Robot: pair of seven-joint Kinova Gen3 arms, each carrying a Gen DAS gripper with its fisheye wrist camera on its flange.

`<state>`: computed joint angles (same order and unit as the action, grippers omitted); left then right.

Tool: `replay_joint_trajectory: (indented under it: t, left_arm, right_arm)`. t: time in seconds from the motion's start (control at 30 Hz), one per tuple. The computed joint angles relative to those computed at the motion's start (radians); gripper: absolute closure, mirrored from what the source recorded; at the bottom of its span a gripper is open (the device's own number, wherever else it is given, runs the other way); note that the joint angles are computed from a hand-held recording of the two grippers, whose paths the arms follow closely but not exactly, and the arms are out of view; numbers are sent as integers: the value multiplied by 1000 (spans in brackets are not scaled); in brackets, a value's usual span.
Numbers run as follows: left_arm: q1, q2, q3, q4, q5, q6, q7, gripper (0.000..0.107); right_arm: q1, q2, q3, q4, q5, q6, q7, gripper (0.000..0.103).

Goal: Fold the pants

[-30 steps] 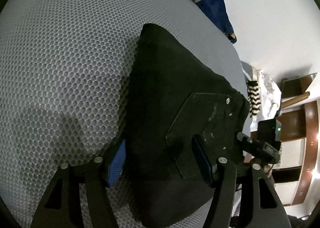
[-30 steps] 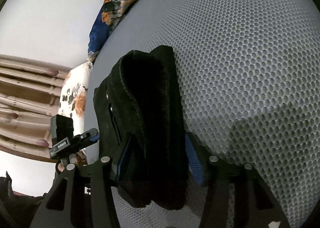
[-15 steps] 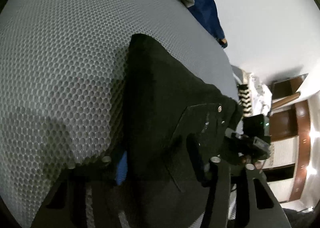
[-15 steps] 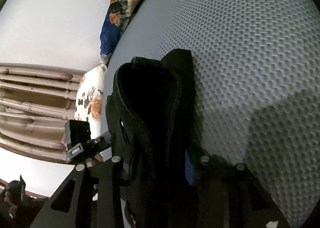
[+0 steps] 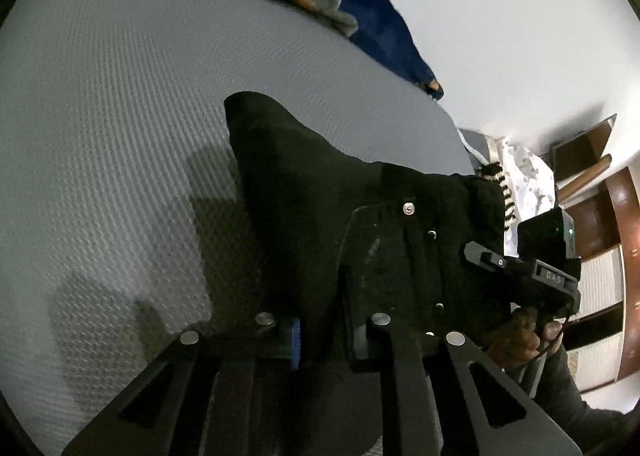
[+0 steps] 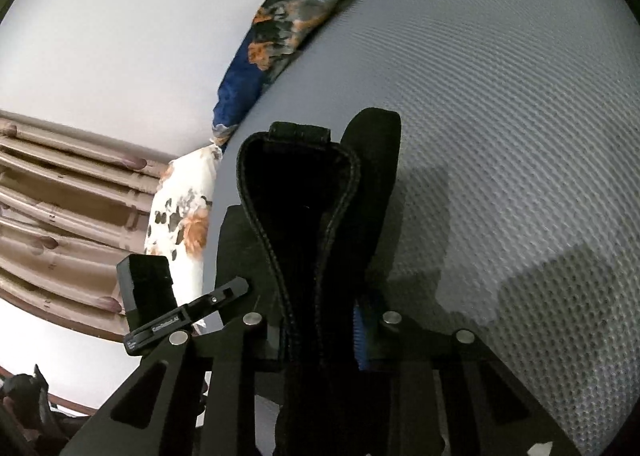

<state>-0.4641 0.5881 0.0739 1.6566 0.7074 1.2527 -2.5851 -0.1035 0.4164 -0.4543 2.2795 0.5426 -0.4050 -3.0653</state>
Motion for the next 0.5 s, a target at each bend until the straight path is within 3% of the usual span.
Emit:
replay_joint_trajectory:
  t: [0.17, 0.5]
  left_arm:
    - [-5, 12, -3, -85, 7, 14, 43, 92]
    - [30, 66, 17, -204, -19, -87, 148, 92]
  right_arm:
    - [55, 60, -52, -117, 90, 65, -21, 80]
    - [204, 255, -256, -366, 189, 268, 51, 80]
